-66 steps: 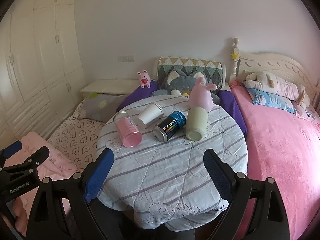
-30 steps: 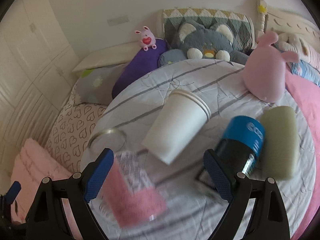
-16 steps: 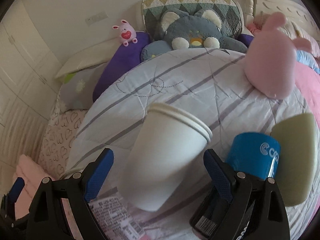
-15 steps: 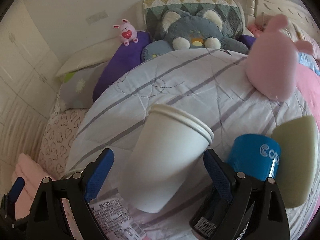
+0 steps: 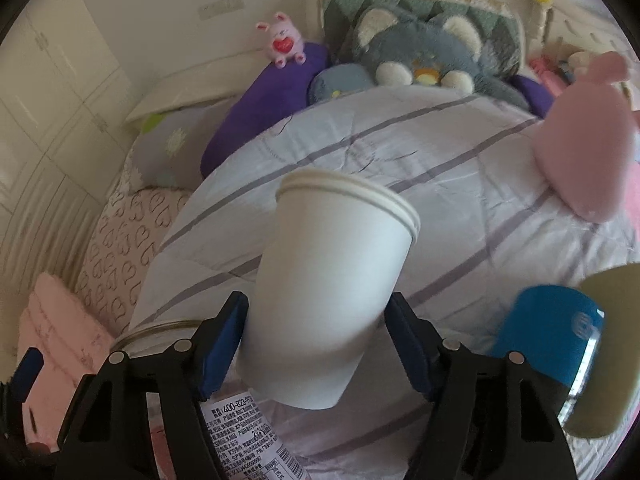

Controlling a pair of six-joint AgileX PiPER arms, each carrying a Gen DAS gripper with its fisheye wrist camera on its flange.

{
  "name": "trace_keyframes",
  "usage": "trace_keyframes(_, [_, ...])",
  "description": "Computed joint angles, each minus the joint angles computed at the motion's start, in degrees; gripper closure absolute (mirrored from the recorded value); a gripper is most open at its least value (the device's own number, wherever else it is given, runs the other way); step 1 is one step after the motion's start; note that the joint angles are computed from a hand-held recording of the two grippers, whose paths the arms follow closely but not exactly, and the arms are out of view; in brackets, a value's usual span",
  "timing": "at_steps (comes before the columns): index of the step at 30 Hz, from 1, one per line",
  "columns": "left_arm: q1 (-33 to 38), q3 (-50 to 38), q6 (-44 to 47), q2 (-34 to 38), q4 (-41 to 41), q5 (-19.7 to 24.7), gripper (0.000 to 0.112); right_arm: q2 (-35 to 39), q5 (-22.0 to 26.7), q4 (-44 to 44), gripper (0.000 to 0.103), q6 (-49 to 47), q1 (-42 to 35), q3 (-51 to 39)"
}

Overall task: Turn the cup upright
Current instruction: 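Lift the cup with the right tool and rotate it rim-up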

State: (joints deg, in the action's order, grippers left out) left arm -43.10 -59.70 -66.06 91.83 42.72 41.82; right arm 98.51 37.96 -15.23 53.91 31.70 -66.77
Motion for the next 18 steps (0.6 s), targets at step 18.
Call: trace_keyframes(18, [-6.4,0.9,-3.2,-5.1,1.6,6.9,0.009,-10.6,-3.0,1.3,0.037,-2.2,1.0,7.1])
